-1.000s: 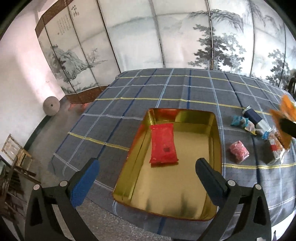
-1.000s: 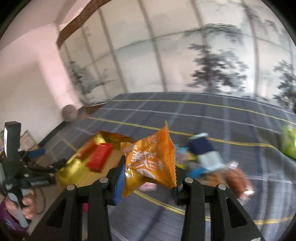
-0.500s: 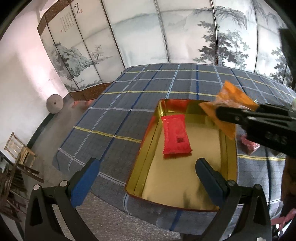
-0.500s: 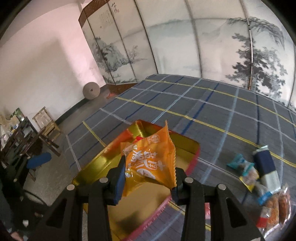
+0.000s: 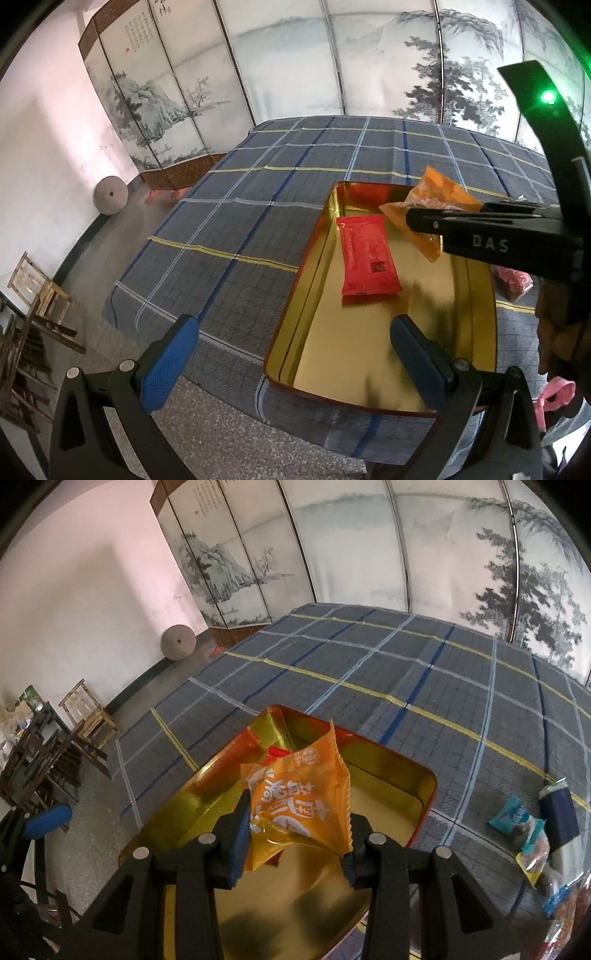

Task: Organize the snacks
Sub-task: 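Carry the orange bag into the gold tin and open the right tool, then grasp the pink patterned box with the right tool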

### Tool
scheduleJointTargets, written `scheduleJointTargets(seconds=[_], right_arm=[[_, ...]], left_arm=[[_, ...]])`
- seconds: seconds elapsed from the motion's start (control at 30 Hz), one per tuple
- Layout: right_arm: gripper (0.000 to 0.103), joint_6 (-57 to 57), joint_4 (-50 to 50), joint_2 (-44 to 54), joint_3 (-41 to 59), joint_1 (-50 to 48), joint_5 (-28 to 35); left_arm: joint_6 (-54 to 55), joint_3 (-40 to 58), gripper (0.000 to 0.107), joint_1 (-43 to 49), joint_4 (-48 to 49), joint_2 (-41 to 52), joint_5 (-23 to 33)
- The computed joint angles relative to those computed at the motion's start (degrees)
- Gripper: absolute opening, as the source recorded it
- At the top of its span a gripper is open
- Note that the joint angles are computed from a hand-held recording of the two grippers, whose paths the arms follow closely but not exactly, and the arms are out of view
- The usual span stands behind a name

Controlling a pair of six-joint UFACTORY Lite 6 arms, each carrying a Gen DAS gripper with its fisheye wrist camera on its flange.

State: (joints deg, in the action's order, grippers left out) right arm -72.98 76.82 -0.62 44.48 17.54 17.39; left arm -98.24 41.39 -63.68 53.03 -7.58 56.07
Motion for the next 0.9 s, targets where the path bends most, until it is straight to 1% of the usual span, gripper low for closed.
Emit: scheduleJointTargets(seconds=[0.07, 0.33, 0.43, 0.5, 0.57, 0.63, 0.7, 0.73, 0.83, 0.9], right_arm=[[0.041, -0.21, 0.36, 1.49, 0.80, 0.49, -0.76], [0.043, -3.60, 4.52, 5.92, 3.21, 0.15, -0.53], [0.047, -6.88, 8.01, 5.01, 2.35, -1.91, 1.68], [0.051, -9.96, 11.15, 3.55, 1.23, -4.26, 4.67], [0.051, -12.42, 13.27, 1.18, -0.25, -6.99, 7.39], [0.051, -12.38, 11.63, -1.81, -1.81, -10.49, 10.66], [0.051, -13.41, 9.95, -7.34, -5.32, -15.94, 14.40], [0.051, -13.48, 7.83, -10.63, -7.41, -19.54, 16.16], [0.051, -14.01, -0.73, -18.71, -12.72, -30.58, 18.77], [0.051, -15.13, -7.80, -20.24, -14.80, -39.25, 21.92]], left_arm=[[-0.05, -0.27, 0.103, 0.32, 0.07, 0.01, -0.45], [-0.22, -1.75, 0.103, 1.61, -0.07, -0.65, -1.87], [-0.41, -2.01, 0.103, 1.67, -0.15, -0.91, -1.90], [-0.61, -2.05, 0.103, 1.45, -0.20, -0.68, -1.91], [-0.53, -2.00, 0.103, 1.23, -0.21, -0.77, -1.62], [-0.85, -2.12, 0.103, 0.66, -0.10, -1.11, -1.21], [-1.26, -2.39, 0.103, -0.21, 0.02, -1.94, -0.71], [-1.66, -2.48, 0.103, -0.75, 0.26, -2.28, -0.46], [-2.68, -2.53, 0.103, -2.46, 0.78, -2.65, 0.57], [-2.90, -2.11, 0.103, -3.06, 0.82, -2.31, 0.43]])
